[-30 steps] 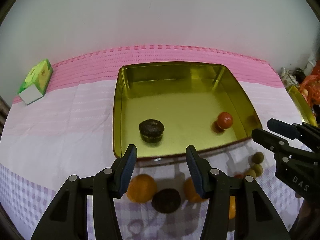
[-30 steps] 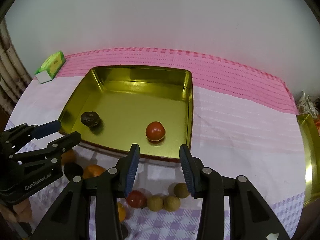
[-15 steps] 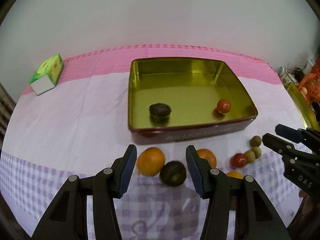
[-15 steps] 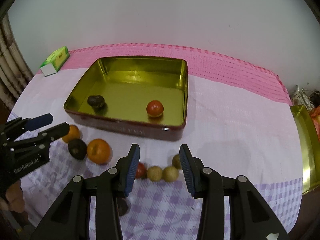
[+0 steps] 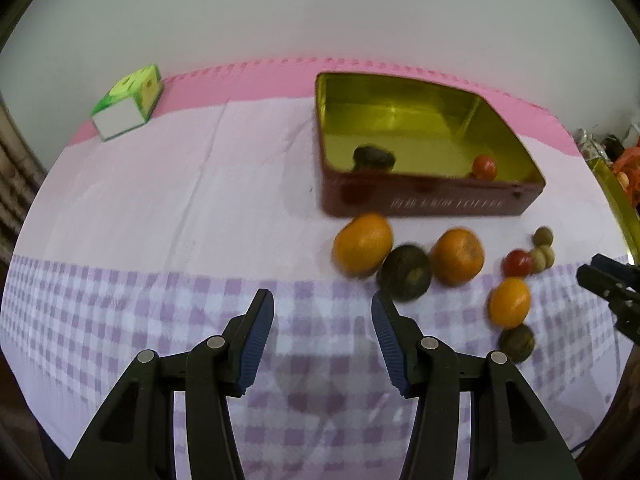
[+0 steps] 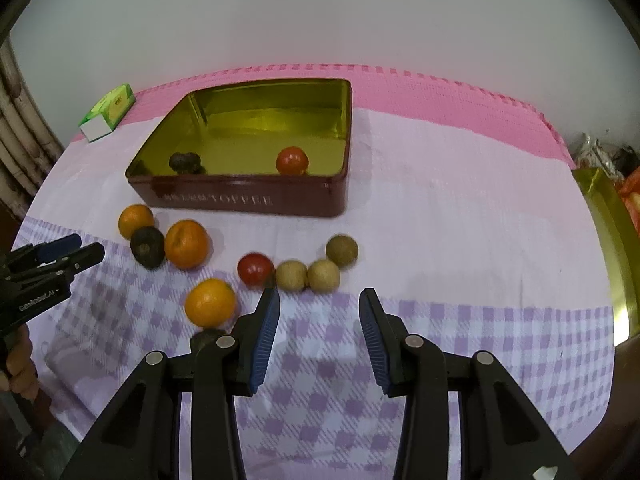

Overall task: Organize fruits
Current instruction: 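Withdraw both grippers from the tin back toward the remaining fruits, then grasp the dark brown fruit with the right gripper while the left gripper grasps another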

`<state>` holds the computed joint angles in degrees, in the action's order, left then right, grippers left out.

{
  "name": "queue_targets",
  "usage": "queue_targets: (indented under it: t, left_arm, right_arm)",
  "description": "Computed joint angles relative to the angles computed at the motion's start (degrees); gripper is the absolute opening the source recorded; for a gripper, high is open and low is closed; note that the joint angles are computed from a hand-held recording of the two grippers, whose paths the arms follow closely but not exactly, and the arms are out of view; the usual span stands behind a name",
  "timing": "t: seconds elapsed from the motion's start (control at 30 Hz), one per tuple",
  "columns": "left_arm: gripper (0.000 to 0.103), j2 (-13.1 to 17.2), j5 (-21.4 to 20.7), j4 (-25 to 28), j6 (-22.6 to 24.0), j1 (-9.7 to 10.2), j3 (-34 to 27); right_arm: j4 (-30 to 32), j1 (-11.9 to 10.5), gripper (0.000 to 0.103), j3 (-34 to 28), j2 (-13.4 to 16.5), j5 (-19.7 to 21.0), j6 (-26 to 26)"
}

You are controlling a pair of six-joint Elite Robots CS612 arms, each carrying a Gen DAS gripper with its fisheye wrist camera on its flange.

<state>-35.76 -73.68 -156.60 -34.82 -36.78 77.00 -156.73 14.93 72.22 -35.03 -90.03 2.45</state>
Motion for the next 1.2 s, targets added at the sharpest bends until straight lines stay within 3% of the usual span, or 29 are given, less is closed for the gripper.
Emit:
queue_targets:
  t: [0.2, 0.57, 0.9, 1.2]
  left_arm:
    - [0.052, -0.37, -0.99, 0.13, -1.76, -0.16, 1.81]
    - [0.052, 0.0, -1.79, 0.23, -1.0, -0.74, 1.75]
    - [0.052, 0.13, -2.25, 0.3, -1.3, -0.55, 1.67]
    - [0.052, -0.28, -1.57, 0.36, -1.71, -0.56, 2.35]
  right_arm:
    - [-0.14, -0.32, 0.039, 1.86, -0.63, 0.92, 1.28]
    - [0.03, -0.62, 0.039, 3.25, -0.85, 2.15, 2.16]
    - [3.2, 0.64, 0.039, 3.1, -0.58, 6.74, -1.82]
    - [5.36, 1.61, 0.039, 1.85, 0.19, 7.34, -3.55]
